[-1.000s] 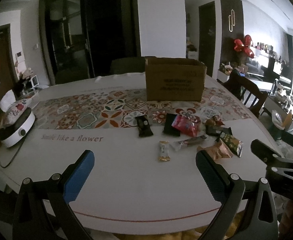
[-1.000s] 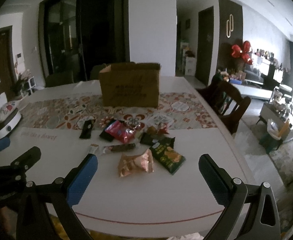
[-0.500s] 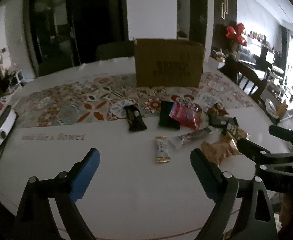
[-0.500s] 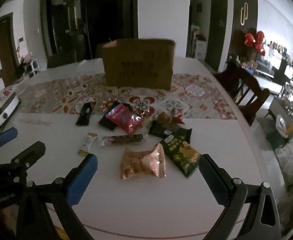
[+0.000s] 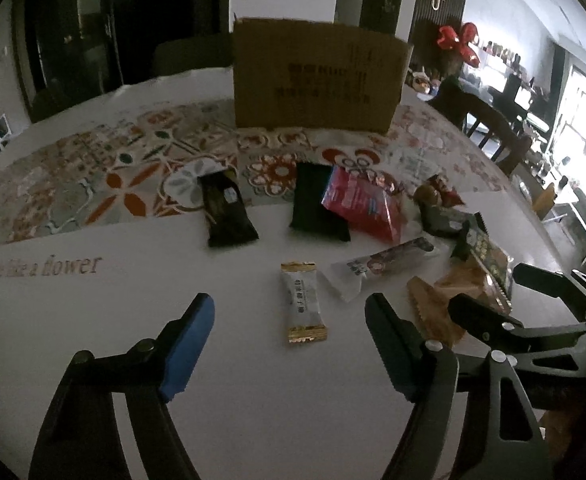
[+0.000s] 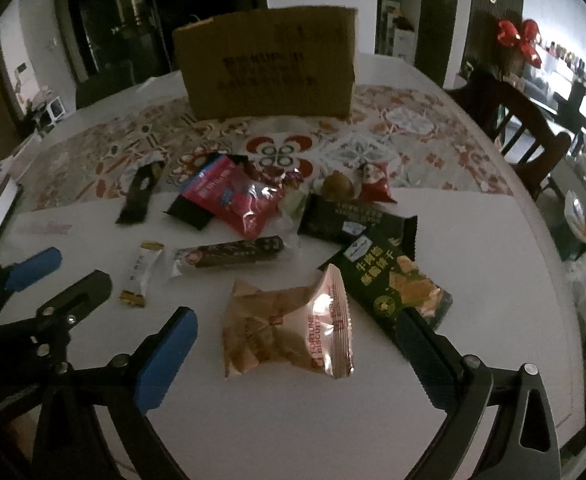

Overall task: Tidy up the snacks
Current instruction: 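Grasp the wrapped bar with the left tool while the right tool grasps the pink biscuit bag, then carry both snacks into the cardboard box and open both tools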

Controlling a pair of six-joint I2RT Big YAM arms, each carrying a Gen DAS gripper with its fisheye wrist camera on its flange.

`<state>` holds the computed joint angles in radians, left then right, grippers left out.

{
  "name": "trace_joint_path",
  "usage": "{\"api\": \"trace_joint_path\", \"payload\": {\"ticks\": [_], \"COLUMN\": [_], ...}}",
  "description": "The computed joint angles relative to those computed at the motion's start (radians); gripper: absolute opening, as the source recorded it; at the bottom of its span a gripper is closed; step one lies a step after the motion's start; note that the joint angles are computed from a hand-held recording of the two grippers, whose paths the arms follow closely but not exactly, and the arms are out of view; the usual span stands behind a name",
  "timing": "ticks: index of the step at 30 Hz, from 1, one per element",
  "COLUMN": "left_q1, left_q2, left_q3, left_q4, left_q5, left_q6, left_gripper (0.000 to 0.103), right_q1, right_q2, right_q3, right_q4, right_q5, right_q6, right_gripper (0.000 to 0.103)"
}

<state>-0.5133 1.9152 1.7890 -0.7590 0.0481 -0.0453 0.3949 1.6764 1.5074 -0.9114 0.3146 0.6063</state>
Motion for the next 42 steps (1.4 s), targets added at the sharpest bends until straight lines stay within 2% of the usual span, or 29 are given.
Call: {"api": "trace_joint_path", "payload": {"ticks": [6, 9, 12, 14, 16, 17, 18, 20, 21, 27, 42], "left_q1": [-0.005, -0.005, -0.005, -0.005, -0.008, -0.008, -0.008, -0.007, -0.007, -0.007, -0.024], "left_q2": [0.058, 0.081, 0.099, 0.106, 0.104, 0.105, 0.105, 0.101, 0.096, 0.085, -0.027], "left_q3": [0.061, 0.086, 0.104, 0.113, 0.108, 0.112, 0.112, 0.107, 0.099, 0.086, -0.008], "left_q4": [-0.043, -0.067, -0.084, -0.094, -0.09, -0.094, -0.095, -0.095, -0.092, -0.093, 0.005], "left_q5": [-0.009, -0.006, -0.002, 0.006, 0.002, 0.006, 0.01, 0.013, 0.021, 0.028, -0.011], "left_q6": [0.009, 0.009, 0.005, 0.007, 0.011, 0.014, 0.016, 0.02, 0.023, 0.022, 0.022], "left_gripper": [0.073, 0.066, 0.058, 0.048, 0.046, 0.041, 0.038, 0.023, 0.021, 0.021, 0.021], "right_q1": [-0.011, -0.016, -0.016, -0.018, -0.017, -0.019, -0.019, -0.023, -0.023, -0.024, 0.006], "right_q2": [0.021, 0.028, 0.035, 0.037, 0.039, 0.04, 0.043, 0.043, 0.042, 0.03, -0.057], "right_q3": [0.004, 0.003, 0.007, 0.008, 0.009, 0.01, 0.012, 0.008, 0.006, -0.009, -0.063], "right_q4": [-0.004, -0.001, -0.003, -0.001, 0.005, 0.006, 0.002, 0.007, 0.009, 0.028, 0.111], "right_q5": [-0.035, -0.045, -0.042, -0.047, -0.049, -0.054, -0.062, -0.081, -0.088, -0.095, -0.029], "right_q6": [0.002, 0.004, 0.003, 0.001, -0.004, -0.006, -0.005, -0.006, -0.005, -0.003, -0.046], "right_gripper": [0.097, 0.094, 0.091, 0.089, 0.084, 0.083, 0.08, 0.071, 0.066, 0.052, 0.05]}}
